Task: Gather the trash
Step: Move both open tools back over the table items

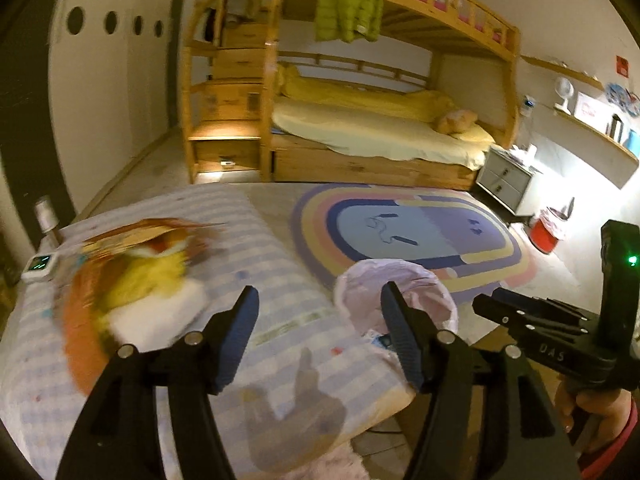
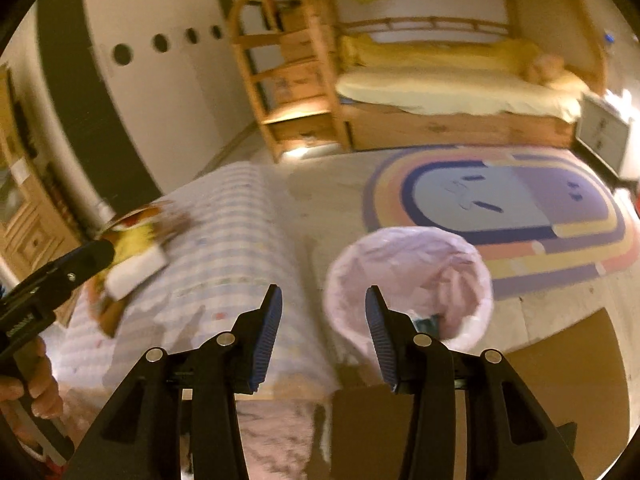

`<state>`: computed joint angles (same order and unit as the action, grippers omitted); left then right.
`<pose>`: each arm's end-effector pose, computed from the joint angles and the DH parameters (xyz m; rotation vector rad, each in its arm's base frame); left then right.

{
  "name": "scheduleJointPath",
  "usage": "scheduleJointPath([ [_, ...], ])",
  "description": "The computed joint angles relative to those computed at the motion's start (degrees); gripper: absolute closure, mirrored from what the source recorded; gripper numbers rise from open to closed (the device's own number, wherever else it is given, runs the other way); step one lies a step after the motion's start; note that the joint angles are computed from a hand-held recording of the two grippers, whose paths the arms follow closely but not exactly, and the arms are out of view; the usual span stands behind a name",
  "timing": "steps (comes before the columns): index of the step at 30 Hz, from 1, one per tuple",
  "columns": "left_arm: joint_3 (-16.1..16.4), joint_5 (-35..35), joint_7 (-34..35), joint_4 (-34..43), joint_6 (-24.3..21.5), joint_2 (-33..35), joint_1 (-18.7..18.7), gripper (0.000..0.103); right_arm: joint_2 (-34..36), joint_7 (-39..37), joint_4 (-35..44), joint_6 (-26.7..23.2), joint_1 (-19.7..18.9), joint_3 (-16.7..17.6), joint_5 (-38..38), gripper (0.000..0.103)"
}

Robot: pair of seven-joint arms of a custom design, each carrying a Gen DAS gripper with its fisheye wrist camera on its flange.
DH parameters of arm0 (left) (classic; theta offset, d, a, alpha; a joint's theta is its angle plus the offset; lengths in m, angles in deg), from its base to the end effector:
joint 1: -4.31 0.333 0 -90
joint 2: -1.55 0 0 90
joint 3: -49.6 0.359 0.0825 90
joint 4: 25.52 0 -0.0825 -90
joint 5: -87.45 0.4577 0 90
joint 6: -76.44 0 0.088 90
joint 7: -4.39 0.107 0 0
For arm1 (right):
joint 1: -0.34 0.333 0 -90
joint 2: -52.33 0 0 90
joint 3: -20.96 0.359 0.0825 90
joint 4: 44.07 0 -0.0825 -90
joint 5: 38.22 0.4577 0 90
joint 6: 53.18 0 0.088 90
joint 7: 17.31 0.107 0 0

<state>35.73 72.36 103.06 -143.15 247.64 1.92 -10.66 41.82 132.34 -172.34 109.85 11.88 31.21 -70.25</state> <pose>0.5914 -0.3043 0.5537 -1.3713 2.0994 -1.1457 0.5393 0.2511 0.5382 -1.5137 1.8120 -0.5627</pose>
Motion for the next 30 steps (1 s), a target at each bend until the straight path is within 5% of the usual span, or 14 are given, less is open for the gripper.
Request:
scheduleJointPath([
  [6,2.0,10.0,-10.6,-4.9,2.2,-3.9,3.8,0.032,4.0,-1.6,6.3,-0.7,2.7,1.4,-2.8,0.058],
  [11,0.0,36.6,-37.1,-6.6,2.5,-4.9,13.7,0.031,8.7,-5.8,11.5,-1.4,7.1,0.3,-1.1,0.058],
  [14,1.0,43.6,-44.3,-6.4,1.4,-4.6,15.3,0.031,11.1,-8.0,14.2,-1.4,9.4,-0.8,-0.1,0.058],
  [20,3.5,46.0,-45.4,-7.4,1.7,-4.7,15.4,0.031,17.5,-12.2,22.0,-3.5,13.4,-2.8,0.9,0.058],
  [30,6.0,37.9,-36.6,-5.2,3.4,-1.2,14.5,0.03,26.8,-21.7,33.4,-4.6,18.1,-5.1,8.7,0.06],
])
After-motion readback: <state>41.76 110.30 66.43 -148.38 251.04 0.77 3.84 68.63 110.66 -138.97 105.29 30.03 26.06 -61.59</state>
